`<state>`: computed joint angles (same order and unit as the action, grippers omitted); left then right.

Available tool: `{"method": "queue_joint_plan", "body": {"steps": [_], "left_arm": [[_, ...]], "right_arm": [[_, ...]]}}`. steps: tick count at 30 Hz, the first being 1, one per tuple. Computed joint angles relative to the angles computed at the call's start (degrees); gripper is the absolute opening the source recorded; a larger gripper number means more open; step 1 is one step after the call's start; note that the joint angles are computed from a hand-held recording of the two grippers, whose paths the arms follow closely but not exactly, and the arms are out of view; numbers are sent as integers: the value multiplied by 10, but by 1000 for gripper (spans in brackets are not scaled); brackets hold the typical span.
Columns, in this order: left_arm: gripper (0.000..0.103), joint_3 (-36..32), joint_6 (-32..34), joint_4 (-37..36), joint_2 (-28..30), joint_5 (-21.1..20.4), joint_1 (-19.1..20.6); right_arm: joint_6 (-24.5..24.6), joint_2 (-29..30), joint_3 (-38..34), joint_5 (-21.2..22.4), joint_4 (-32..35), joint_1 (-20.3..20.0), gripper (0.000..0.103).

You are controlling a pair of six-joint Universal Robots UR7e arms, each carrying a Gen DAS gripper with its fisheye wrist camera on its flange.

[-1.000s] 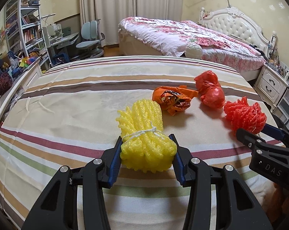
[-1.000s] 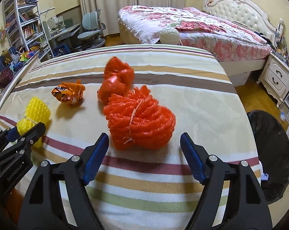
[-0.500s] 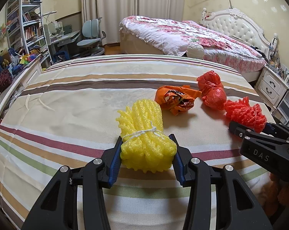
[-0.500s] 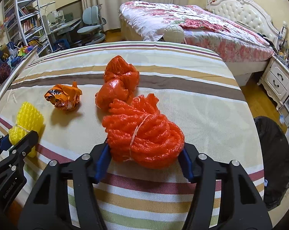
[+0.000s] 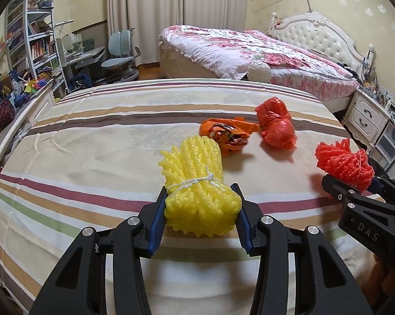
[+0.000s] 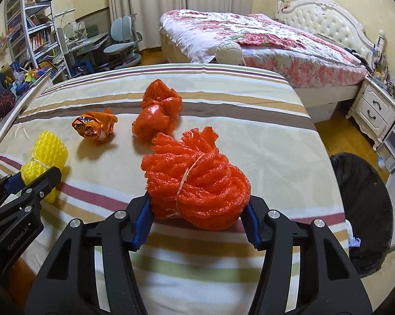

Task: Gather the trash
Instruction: 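Carry the yellow foam and orange net over the black bin and open both tools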

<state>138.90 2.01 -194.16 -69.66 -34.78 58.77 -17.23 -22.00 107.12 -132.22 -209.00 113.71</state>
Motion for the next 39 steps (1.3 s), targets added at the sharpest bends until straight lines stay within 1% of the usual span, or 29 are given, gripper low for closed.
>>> {"method": "queue_joint_plan", "body": {"steps": [9,16,26,32,39], "left_arm": [[46,25,-12,-9,13,-7,-43],[46,30,-17,-13,35,-25,-75],[46,7,-5,-33,108,-50,-125],[46,-13,5,-42,152,-68,-144],[46,-44,23,-47,197,-83,-159]], "right_arm": [[-4,-30,59,-23,-76,-2,56],[-11,-59,110,-45,-151,-16,56],[-30,-93,155,-67,-237,-51,56],[-29,-113,176,-67,-268,-78,56],[-41,-131,189,-76,-299,-103,56]]}}
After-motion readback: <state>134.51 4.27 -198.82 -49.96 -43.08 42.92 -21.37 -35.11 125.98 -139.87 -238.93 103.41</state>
